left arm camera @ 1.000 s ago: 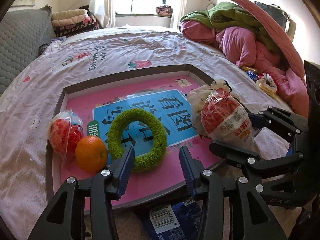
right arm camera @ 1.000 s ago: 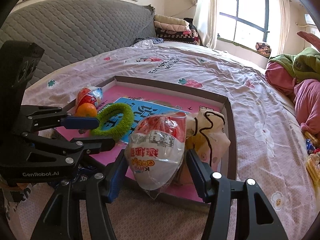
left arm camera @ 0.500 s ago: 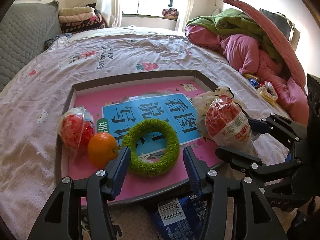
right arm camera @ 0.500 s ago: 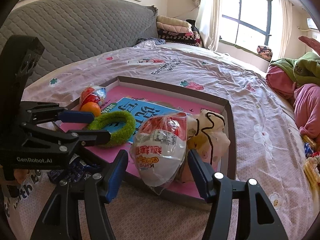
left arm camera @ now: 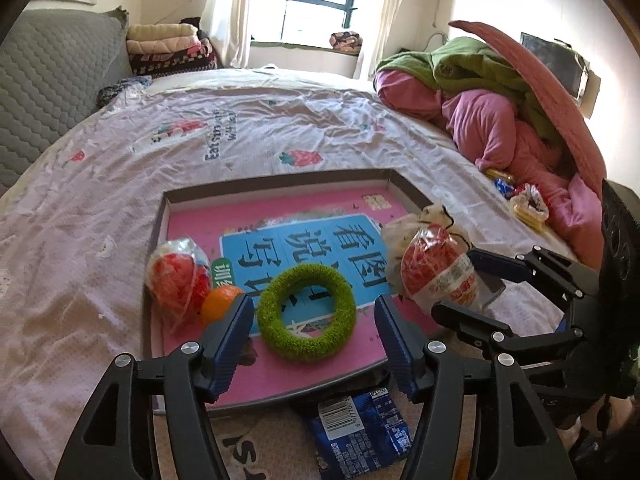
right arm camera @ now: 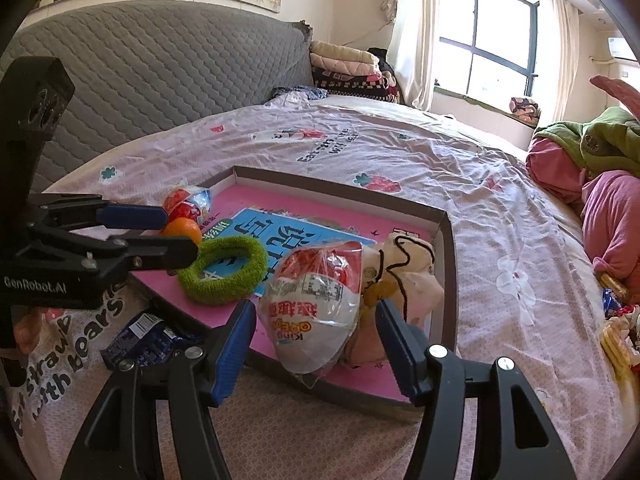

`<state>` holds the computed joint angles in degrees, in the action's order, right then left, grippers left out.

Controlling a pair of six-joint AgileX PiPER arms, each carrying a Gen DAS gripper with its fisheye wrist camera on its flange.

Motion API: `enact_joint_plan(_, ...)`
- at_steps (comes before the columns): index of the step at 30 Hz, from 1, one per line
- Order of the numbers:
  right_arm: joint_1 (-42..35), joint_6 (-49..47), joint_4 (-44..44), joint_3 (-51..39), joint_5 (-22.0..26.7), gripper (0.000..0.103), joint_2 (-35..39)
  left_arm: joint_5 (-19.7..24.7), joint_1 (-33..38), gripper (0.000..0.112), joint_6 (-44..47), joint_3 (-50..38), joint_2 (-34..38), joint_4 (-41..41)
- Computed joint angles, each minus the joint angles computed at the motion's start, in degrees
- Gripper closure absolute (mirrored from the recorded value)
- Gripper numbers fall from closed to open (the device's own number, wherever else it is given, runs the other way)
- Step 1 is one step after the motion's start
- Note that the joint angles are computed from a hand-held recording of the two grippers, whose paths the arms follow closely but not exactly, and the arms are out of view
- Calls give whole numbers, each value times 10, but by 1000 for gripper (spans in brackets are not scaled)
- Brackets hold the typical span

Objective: Organize objects
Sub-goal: 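Lower red egg package into tray beside drawstring bag and open right gripper, then withdraw both open grippers back from the tray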

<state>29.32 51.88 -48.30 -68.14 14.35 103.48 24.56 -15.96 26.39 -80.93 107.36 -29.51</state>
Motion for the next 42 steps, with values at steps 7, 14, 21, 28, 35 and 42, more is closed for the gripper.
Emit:
enact_joint_plan(7,5,100,-99,17,-4,41,-18,5,16,47,6,2,-19,-16)
enact_joint_plan(14,11,242,-236,39,-3,41,-42,8,38,43,44,9,-51,-64)
enact_joint_plan(21,9,299,-285,51,-8,41,-58,3,45,42,39,26,-77,-59)
enact_joint_plan(28,13,313,-289,65,-11,41,-68,-7,31,39,15,50,-96,-37)
enact_joint_plan(35,24,324,-282,89,-12,41,-87,-20,9,38,-13,80,-111,-5)
enact_joint_plan(42,46,371,-309,116,-2,41,-105,-26,-11,38,-20,114,-123,11)
